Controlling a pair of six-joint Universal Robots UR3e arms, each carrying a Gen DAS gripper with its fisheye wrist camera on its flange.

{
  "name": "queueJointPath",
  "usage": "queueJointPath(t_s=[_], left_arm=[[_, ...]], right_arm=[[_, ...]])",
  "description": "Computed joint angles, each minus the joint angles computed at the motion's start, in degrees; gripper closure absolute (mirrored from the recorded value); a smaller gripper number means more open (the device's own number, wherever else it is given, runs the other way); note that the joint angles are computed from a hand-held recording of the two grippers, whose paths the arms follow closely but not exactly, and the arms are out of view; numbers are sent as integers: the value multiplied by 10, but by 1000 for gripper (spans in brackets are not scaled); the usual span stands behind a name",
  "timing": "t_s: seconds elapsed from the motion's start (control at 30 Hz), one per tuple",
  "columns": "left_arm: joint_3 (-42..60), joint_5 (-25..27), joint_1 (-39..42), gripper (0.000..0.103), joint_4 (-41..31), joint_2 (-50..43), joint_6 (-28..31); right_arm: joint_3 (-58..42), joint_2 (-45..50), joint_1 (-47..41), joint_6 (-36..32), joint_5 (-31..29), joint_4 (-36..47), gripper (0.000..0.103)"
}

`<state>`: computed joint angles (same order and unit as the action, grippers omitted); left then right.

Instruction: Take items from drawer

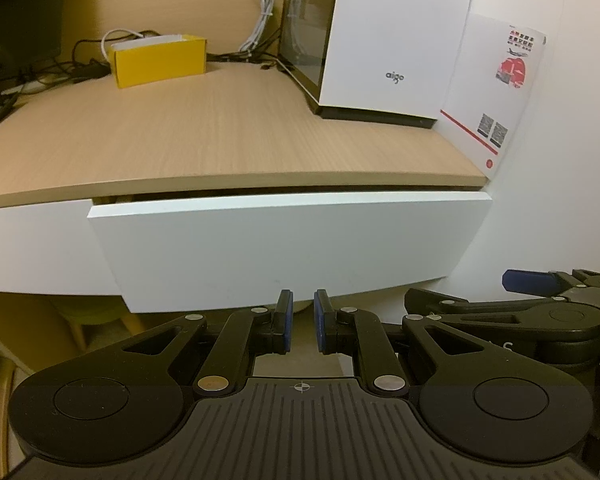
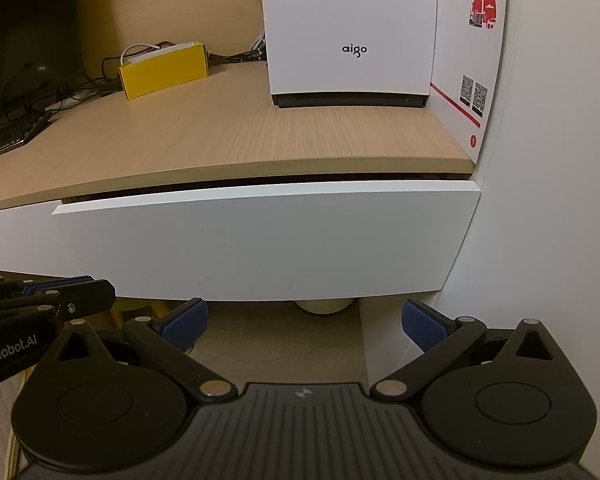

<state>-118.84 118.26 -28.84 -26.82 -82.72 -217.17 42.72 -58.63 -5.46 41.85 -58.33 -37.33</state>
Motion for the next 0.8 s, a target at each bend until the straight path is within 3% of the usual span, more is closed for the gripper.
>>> queueJointPath(t_s=[0.3,0.6,0.73,0.8], left_arm=[[-1,-8,5,89,-4,4,2],[-7,-10,13,89,-3,11,6],[-13,-20,23,89,2,17,15],[-15,-27,31,89,6,19,22]], right_arm=[[-22,13,4,-17,-8,15,0],[-120,69,10,-59,-30,90,0],[-177,99,19,-48,-39,124,0],[-153,87,21,-44,-37,104,0]])
